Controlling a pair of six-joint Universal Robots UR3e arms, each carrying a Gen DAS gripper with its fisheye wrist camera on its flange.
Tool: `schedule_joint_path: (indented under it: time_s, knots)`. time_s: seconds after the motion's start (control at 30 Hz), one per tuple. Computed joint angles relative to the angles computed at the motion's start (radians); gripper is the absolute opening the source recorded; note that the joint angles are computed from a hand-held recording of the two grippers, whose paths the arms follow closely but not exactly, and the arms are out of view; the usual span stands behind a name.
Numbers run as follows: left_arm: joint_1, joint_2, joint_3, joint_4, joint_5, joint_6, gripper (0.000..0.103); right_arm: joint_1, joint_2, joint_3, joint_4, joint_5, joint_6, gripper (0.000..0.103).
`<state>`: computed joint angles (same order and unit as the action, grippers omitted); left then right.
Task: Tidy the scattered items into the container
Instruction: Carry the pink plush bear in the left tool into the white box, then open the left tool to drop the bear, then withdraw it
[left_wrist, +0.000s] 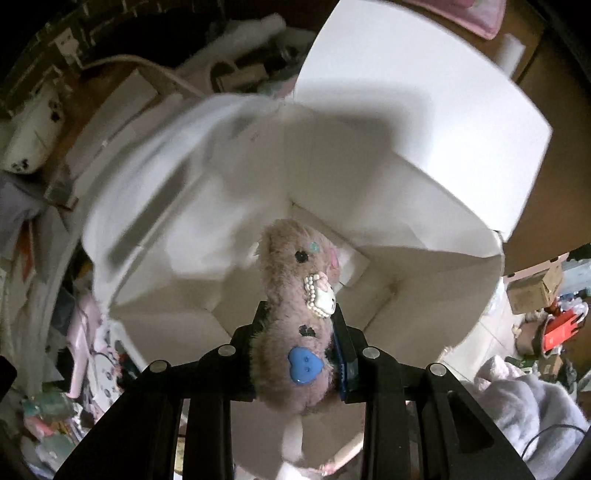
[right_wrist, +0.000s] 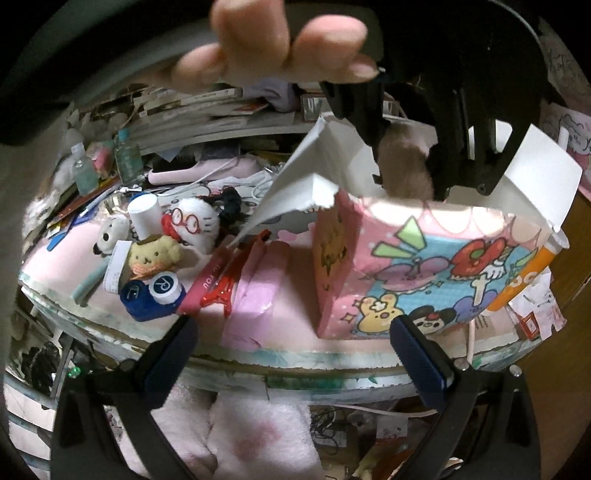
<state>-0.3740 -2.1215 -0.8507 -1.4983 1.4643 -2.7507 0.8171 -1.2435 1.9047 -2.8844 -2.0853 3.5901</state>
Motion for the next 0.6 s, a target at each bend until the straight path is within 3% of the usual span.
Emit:
schedule_joint_path:
  time_s: [0.17, 0.2, 0.23, 0.3, 0.6]
  knots:
    - [0.017, -0.002, -0.014, -0.006, -0.025, -0.005, 0.033, -0.012, -0.008, 0.020, -0.017, 0.019, -0.003, 0.103]
    - [0.020, 0.009, -0.030, 0.007, -0.030, -0.007, 0.041, -0.013, -0.008, 0.020, -0.018, 0.019, -0.003, 0.103]
    - [0.022, 0.027, -0.057, 0.035, -0.030, -0.008, 0.057, -0.014, -0.008, 0.022, -0.020, 0.020, -0.004, 0.103]
    - [0.019, 0.071, -0.125, 0.111, -0.016, -0.010, 0.079, -0.018, -0.010, 0.024, -0.020, 0.028, -0.006, 0.103]
    - [0.064, 0.308, -0.373, 0.359, -0.081, -0.008, 0.085, -0.024, 0.015, 0.048, -0.064, 0.068, -0.002, 0.103]
